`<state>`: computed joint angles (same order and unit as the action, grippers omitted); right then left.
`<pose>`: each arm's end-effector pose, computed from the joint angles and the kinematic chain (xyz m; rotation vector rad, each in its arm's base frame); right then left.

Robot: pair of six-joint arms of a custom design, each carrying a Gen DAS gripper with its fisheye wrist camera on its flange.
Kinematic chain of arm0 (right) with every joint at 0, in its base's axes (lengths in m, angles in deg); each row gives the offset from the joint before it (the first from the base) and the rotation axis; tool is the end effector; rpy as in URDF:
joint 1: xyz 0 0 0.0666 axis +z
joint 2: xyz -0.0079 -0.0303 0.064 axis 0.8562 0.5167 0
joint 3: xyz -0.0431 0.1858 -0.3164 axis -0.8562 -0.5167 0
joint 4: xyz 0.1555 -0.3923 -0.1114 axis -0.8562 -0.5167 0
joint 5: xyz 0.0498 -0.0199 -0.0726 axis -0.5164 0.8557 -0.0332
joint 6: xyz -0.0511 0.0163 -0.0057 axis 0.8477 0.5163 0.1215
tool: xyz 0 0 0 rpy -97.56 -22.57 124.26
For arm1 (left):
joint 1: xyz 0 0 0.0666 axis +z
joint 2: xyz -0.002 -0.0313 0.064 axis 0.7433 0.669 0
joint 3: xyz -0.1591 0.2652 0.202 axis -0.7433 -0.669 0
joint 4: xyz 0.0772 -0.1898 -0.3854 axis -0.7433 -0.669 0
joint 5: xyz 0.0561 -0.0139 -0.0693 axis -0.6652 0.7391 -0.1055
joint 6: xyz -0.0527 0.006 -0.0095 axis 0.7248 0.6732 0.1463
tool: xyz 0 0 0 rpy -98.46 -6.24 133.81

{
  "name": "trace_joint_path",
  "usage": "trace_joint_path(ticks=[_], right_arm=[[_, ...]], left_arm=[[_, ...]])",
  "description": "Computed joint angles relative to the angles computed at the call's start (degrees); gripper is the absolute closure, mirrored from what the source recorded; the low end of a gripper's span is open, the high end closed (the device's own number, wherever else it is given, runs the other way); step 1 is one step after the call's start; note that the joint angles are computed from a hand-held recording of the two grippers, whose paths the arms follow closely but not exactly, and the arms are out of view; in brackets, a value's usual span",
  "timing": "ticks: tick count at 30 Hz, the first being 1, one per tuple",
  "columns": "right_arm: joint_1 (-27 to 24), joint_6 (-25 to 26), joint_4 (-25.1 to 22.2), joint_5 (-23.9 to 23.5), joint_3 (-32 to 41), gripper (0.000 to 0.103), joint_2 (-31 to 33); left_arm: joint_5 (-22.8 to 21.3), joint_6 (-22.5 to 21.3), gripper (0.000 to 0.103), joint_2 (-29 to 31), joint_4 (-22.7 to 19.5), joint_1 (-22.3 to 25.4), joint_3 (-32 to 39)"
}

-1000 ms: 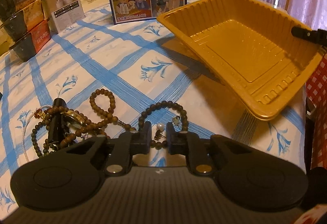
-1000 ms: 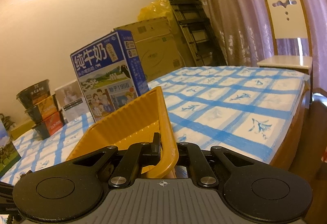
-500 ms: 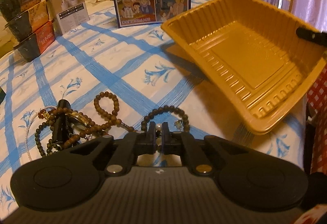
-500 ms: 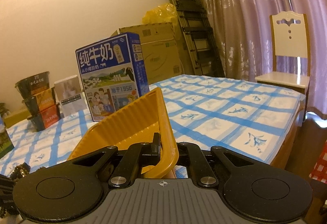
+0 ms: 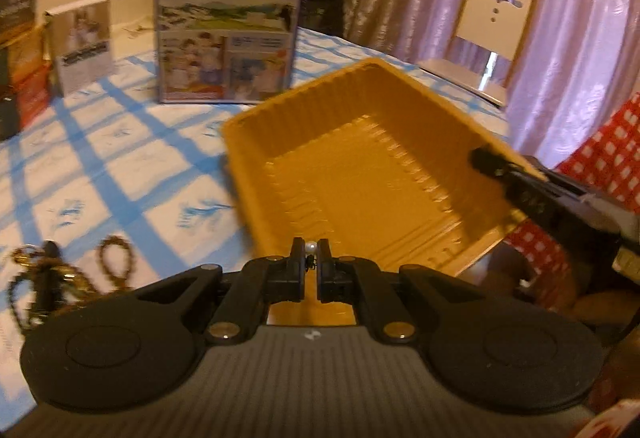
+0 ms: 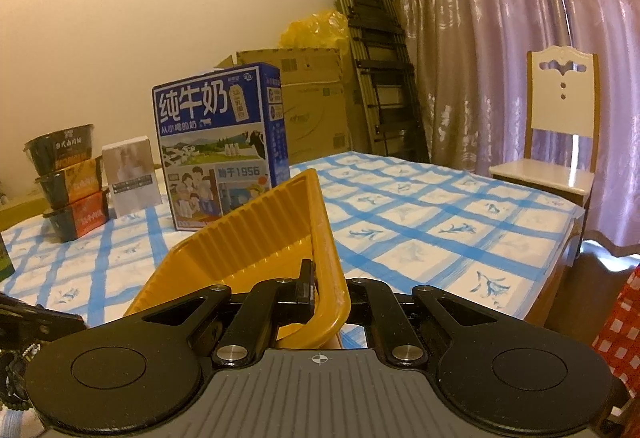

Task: Organize jewelry

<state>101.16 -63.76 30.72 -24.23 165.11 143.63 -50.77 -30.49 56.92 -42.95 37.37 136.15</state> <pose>0.3783 0.3021 0.4873 0.4703 1.8234 -0.1707 0.4981 -0.1125 0.5351 0.8125 2.1807 -0.5775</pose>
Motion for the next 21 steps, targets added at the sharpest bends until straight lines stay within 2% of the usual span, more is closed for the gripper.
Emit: trace_joint_path(ticks=[4,11,15,18,21], right_arm=[[0.3,-0.4,-1.0,0.6,0.2,0.097,0.0],[0.8,0.3,-1.9,1.8,0.7,0.097,0.0],[1.0,-0.1,-2.4,2.3,0.7,0.097,0.0],[1.0,-0.6,-3.0,2.6,0.7,0.097,-0.2],[1.0,-0.8,-3.8,3.4,0.8,0.097,-0.3]], left_arm=[[-0.2,1.5,0.099,0.6,-1.4,-1.9,0.2],[-0.2,3.4,0.097,0.5,-0.9,-2.9,-1.3],[0.9,4.7,0.088,-0.3,0.8,-2.2,-2.1],[1.9,5.6,0.087,-1.0,2.3,-0.9,-2.1],[0.1,6.0,0.085,-1.0,3.4,1.1,-1.5]])
